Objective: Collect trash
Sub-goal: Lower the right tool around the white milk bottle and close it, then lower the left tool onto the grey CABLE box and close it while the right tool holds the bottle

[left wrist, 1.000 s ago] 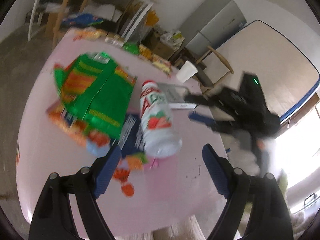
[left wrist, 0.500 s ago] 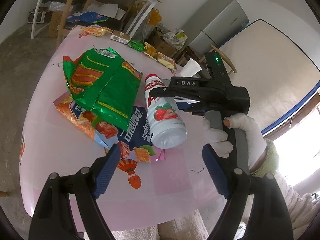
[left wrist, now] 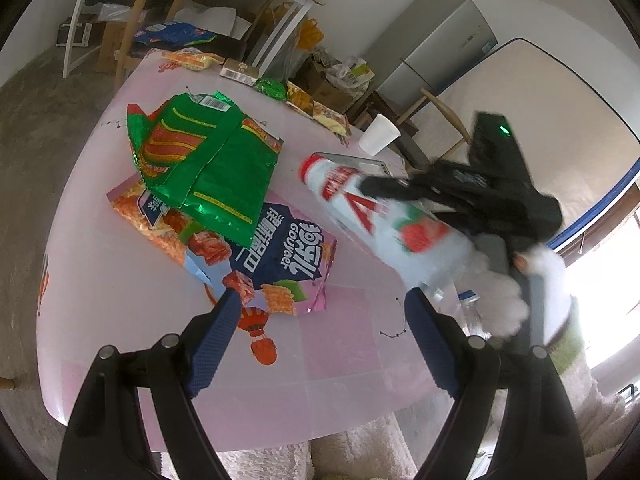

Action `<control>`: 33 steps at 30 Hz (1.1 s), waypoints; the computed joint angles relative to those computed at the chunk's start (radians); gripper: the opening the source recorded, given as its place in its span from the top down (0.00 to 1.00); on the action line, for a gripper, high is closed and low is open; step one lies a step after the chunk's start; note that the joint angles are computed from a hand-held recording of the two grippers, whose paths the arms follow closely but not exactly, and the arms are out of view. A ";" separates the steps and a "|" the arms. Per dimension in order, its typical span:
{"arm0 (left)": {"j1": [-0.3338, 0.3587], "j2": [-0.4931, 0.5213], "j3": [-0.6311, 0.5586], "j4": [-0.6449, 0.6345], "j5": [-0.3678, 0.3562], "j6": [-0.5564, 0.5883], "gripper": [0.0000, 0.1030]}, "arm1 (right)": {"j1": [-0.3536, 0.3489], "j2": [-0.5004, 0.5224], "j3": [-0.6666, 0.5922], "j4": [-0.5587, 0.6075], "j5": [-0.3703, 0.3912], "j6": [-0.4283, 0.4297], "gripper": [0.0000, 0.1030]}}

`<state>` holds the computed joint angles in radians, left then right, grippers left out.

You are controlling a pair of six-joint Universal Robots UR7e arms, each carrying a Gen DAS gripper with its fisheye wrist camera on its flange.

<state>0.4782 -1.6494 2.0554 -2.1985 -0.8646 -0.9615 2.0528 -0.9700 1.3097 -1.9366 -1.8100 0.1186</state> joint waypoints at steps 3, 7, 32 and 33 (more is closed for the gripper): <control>0.001 0.001 0.003 -0.003 -0.004 -0.002 0.21 | -0.001 -0.067 0.063 -0.028 -0.023 0.004 0.43; 0.007 0.011 0.003 -0.017 -0.021 0.005 0.21 | -0.006 -0.176 0.163 -0.086 -0.084 0.019 0.43; 0.006 0.123 -0.041 -0.040 -0.072 0.036 0.21 | -0.107 -0.364 0.382 -0.185 -0.302 0.113 0.41; 0.005 0.125 -0.042 -0.039 -0.074 0.037 0.21 | -0.111 -0.368 0.384 -0.186 -0.292 0.117 0.41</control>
